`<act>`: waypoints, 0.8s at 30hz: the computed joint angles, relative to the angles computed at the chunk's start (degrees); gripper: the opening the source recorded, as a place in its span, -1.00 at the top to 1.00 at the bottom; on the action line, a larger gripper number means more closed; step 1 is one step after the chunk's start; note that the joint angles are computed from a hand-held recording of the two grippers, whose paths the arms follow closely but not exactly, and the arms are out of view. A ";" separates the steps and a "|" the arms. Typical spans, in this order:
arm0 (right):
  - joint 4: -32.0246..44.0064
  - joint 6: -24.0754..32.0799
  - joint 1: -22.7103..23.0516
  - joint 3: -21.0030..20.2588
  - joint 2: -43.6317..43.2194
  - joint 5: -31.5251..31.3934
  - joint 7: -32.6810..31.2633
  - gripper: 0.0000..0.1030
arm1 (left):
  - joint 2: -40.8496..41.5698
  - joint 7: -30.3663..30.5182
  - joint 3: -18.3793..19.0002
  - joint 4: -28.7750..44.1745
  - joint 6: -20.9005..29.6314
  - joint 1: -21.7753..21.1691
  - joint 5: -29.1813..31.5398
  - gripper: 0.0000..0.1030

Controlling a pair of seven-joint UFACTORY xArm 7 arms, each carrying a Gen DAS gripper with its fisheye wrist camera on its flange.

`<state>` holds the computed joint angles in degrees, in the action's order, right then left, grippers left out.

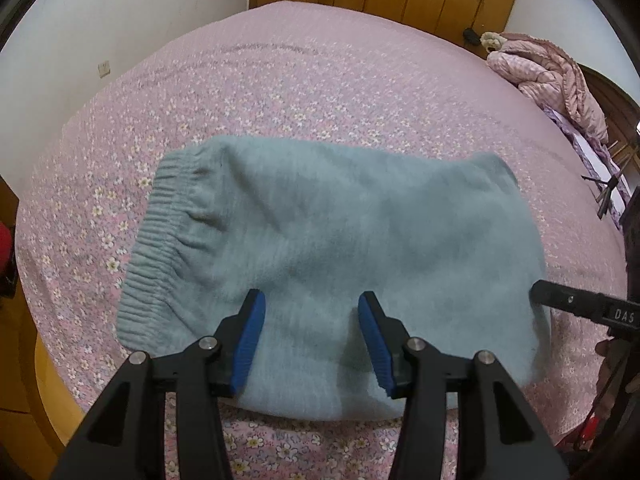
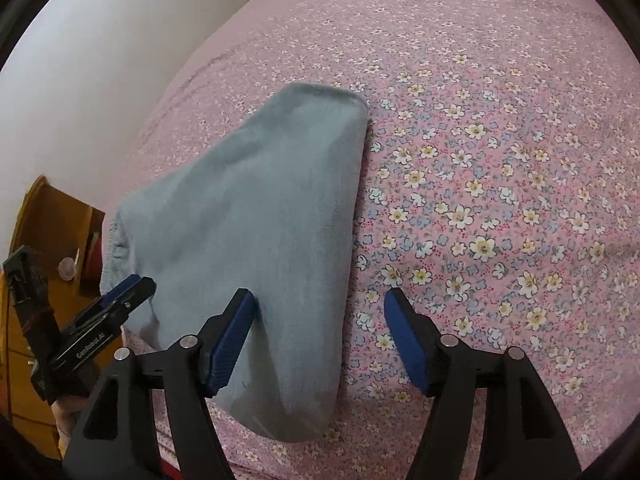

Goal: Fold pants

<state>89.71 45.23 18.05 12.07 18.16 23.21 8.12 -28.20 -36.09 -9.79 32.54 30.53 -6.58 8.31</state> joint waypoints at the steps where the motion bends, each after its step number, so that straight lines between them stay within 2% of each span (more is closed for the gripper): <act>1: -0.26 -0.44 -0.18 0.22 0.03 0.64 -0.60 -0.40 | 0.07 0.03 0.11 -0.21 -0.29 -0.03 -0.08 0.01; 8: -1.96 -0.89 -0.72 0.30 -1.27 2.27 -2.11 -0.36 | 0.85 -0.40 -0.69 -0.33 -1.23 0.37 1.37 -0.12; 9: -1.67 -0.33 -0.76 0.16 -1.34 1.99 -2.23 -0.28 | 0.88 -0.54 -0.96 -0.34 -1.18 0.53 1.84 -0.13; 10: -1.15 -0.02 -0.81 0.36 -1.16 2.26 -2.96 0.01 | 0.96 -0.71 -1.15 -0.26 -1.10 0.62 2.21 -0.13; 11: -0.47 0.43 -1.44 1.14 -0.63 4.46 -5.04 0.15 | 1.02 -0.81 -1.18 -0.25 -1.12 0.63 2.41 -0.13; 14: 1.23 1.18 -0.24 0.58 0.58 2.93 -3.67 0.15 | 0.92 -0.65 -0.62 -0.58 -1.57 0.27 2.07 -0.13; 20: -0.08 0.21 -2.86 1.80 1.42 10.92 -4.88 0.19 | 0.62 -0.29 -0.35 -1.11 -2.01 0.12 1.69 -0.13; 24: -0.73 -0.61 -2.46 1.66 1.16 11.04 -5.81 0.19 | 0.07 0.19 0.02 -1.64 -2.14 0.10 1.24 -0.14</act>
<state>88.98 44.62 15.59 13.73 19.32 34.26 2.31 -28.13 -35.90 -9.77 30.90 28.39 -6.48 9.55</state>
